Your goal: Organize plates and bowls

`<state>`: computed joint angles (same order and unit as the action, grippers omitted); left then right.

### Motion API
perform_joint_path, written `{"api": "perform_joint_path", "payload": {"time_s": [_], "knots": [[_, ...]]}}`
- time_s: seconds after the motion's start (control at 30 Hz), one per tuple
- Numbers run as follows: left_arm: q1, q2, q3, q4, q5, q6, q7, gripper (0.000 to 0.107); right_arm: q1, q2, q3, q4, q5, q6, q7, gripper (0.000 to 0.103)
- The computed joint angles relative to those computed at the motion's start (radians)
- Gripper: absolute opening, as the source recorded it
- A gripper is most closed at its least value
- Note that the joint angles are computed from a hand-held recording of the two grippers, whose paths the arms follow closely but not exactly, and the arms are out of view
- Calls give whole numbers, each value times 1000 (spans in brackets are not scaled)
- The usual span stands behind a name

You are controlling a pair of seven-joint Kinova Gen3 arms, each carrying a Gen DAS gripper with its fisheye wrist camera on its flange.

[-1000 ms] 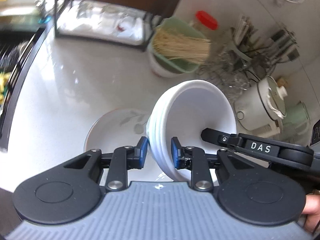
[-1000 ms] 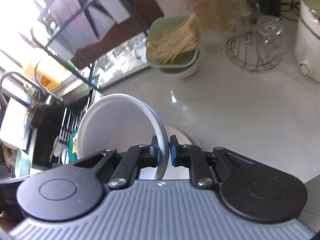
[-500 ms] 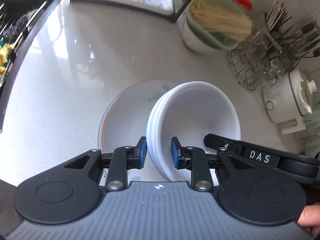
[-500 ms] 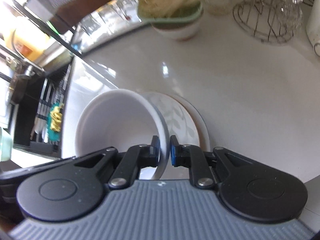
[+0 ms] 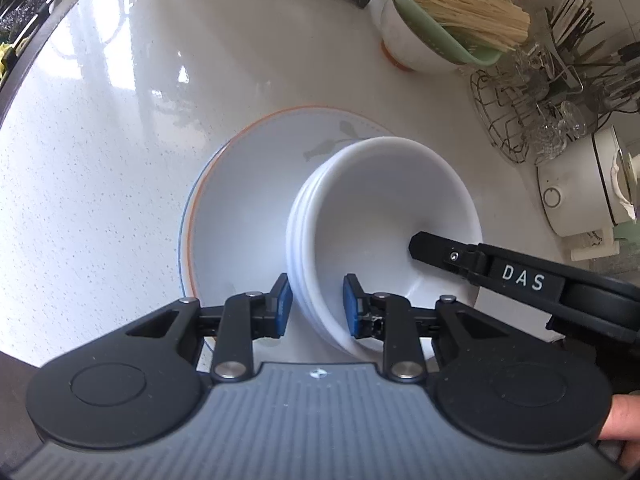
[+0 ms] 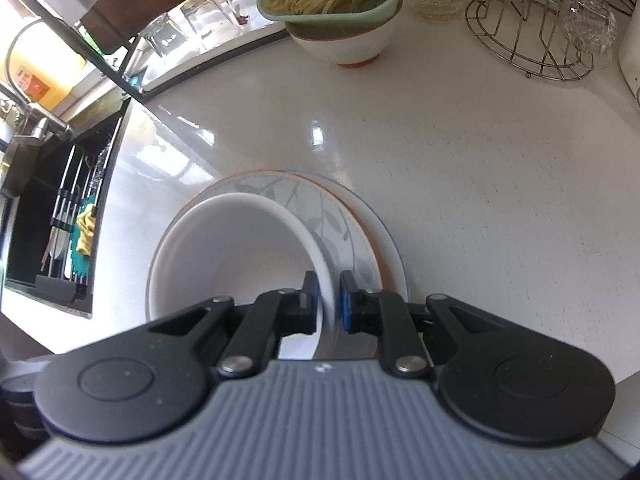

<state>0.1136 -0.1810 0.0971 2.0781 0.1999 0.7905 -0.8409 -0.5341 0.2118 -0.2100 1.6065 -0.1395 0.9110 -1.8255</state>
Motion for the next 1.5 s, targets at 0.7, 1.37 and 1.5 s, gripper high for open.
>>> {"api": "perform_joint_path", "payload": {"time_s": [0.7, 1.37, 1.5], "knots": [[-49, -244, 55, -160, -98, 221, -26, 56, 35, -285, -12, 99, -37, -97, -20, 23], [-358, -492, 542, -540, -268, 605, 235, 57, 24, -671, 114, 248, -242, -180, 326, 23], [-457, -555, 603, -594, -234, 681, 217, 57, 35, -746, 124, 292, -218, -167, 357, 23]]}}
